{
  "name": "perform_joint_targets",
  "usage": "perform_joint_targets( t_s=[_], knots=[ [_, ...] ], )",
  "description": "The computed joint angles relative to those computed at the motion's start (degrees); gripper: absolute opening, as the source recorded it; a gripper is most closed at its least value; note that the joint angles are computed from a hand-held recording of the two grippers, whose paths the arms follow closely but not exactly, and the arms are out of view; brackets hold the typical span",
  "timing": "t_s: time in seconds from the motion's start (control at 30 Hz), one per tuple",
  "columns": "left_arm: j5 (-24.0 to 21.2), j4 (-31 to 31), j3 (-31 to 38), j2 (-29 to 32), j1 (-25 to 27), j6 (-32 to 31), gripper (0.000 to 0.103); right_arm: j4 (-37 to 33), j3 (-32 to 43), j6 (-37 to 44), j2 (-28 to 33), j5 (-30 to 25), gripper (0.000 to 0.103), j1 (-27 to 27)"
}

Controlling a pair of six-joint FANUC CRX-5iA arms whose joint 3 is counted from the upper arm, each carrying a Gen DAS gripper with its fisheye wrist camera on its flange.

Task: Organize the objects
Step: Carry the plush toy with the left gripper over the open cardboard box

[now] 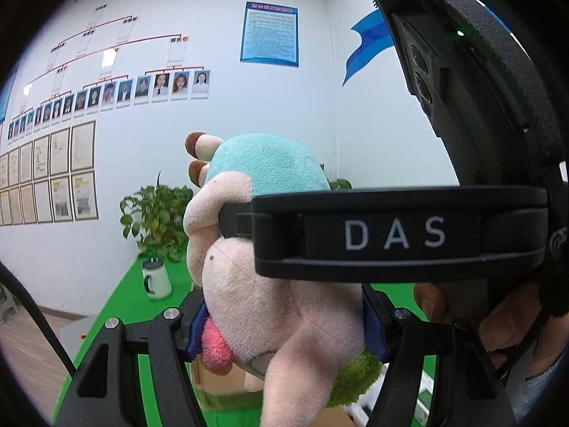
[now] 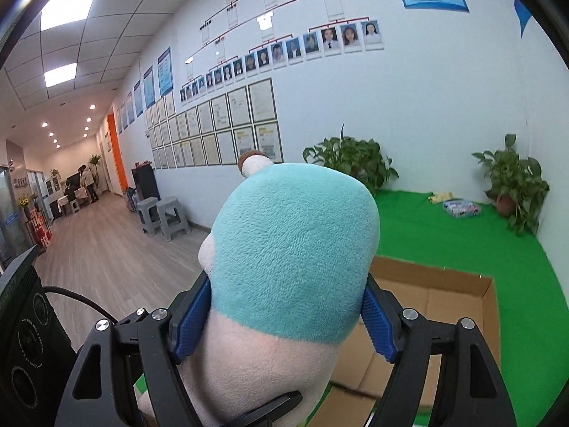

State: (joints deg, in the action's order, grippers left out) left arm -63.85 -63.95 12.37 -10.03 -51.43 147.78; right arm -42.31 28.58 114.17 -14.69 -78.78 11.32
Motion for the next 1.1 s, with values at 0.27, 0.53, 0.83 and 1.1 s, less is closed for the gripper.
perform_joint_targets(
  t_s=[0.27,0.53,0.83,1.1],
  knots=[
    [7.0,15.7,1.7,-0.4,12.3,-7.9,0.067,7.9,20.4,-7.4,16.3,-3.0,0.073,6.8],
    [6.4,25.4,1.8,1.4,19.6,-13.2,0.067,9.4,32.0,-10.7,29.7,-5.9,0.072,10.0],
    [9.5,37.7,-3.6,3.1,30.0,-20.4,0.067,6.9,28.1,-8.8,37.3,-4.3,0.072,10.5],
    [10.1,43.2,-7.6,5.2,33.7,-21.9,0.067,3.7,21.1,-7.3,41.4,-2.4,0.071,10.4]
  ],
)
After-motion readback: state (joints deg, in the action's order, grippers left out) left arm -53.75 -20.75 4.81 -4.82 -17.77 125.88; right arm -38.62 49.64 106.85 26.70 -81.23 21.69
